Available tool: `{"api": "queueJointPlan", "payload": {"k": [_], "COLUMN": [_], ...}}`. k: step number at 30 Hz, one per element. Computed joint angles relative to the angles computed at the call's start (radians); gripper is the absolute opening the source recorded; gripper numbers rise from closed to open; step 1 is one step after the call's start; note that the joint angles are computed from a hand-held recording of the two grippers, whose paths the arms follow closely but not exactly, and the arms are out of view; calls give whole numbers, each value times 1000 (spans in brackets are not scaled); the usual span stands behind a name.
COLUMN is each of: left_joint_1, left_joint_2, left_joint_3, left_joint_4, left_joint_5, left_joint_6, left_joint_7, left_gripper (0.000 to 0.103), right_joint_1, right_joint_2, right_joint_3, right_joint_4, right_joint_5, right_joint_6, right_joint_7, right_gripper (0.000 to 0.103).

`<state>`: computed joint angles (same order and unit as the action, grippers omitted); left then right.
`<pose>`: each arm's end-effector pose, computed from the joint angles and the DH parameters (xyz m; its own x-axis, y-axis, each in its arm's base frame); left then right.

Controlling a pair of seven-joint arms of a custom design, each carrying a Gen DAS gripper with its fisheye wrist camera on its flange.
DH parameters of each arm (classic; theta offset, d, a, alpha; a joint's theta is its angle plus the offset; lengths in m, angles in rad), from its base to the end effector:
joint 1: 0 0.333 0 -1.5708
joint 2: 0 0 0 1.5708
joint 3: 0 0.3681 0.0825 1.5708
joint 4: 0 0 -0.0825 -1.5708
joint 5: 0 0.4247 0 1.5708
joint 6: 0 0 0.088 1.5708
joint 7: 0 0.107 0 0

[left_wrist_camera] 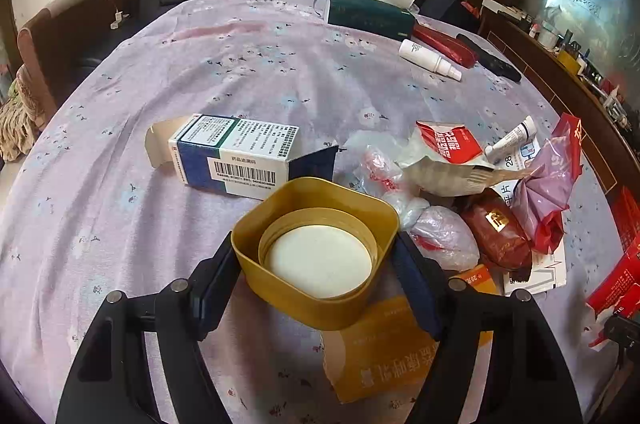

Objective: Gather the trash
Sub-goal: 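Grasp the yellow square container with the left tool while the right tool grasps the red paper carton, then lift and carry the container and carton in both tools to the red basket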

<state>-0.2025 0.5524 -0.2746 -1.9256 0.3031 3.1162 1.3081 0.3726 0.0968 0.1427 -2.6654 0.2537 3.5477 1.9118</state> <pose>0.6410 -0.3338 0.2996 -0.4459 -0.8880 0.1119 -0.7370 0.2933 -0.6090 0.4380 0.2125 0.3126 0.0200 -0.9429 -0.3324 -0.7597 0.2018 -0.6182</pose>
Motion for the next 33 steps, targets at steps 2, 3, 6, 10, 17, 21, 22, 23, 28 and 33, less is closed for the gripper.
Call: {"api": "queueJointPlan", "payload": {"k": [2, 3, 6, 10, 17, 21, 22, 23, 28, 33], "left_joint_1": [-20, -29, 2, 12, -30, -18, -21, -14, -16, -40], "left_joint_2": [-8, -15, -43, -106, -182, -189, -189, -187, -179, -181], "left_joint_3": [22, 32, -1, -20, -16, -54, -58, -70, -95, -96], "left_joint_4": [-9, -19, -62, -152, -267, -286, -287, -287, -281, -276], "left_joint_5": [4, 7, 10, 26, 84, 135, 143, 155, 197, 214], "left_joint_6": [11, 24, 60, 141, 267, 281, 282, 282, 280, 277], "left_joint_7": [-14, -23, -20, -33, -66, -89, -95, -102, -127, -133], "left_gripper": [73, 73, 73, 74, 74, 74, 74, 74, 74, 74], "right_joint_1": [8, 7, 15, 34, 55, 60, 62, 66, 67, 61], "right_joint_2": [4, 5, 5, -3, -22, -43, -49, -57, -95, -128], "right_joint_3": [-2, 0, -1, -4, -3, -2, -1, 0, 4, 3], "right_joint_4": [3, 3, 1, -5, -29, -53, -60, -68, -113, -156], "right_joint_5": [19, 17, 35, 90, 171, 206, 217, 240, 277, 279], "right_joint_6": [3, 3, 5, 10, 28, 37, 41, 45, 66, 87], "right_joint_7": [-12, -8, -17, -49, -77, -78, -80, -90, -77, -44], "right_gripper": [53, 53, 53, 53, 53, 53, 53, 53, 53, 53]}}
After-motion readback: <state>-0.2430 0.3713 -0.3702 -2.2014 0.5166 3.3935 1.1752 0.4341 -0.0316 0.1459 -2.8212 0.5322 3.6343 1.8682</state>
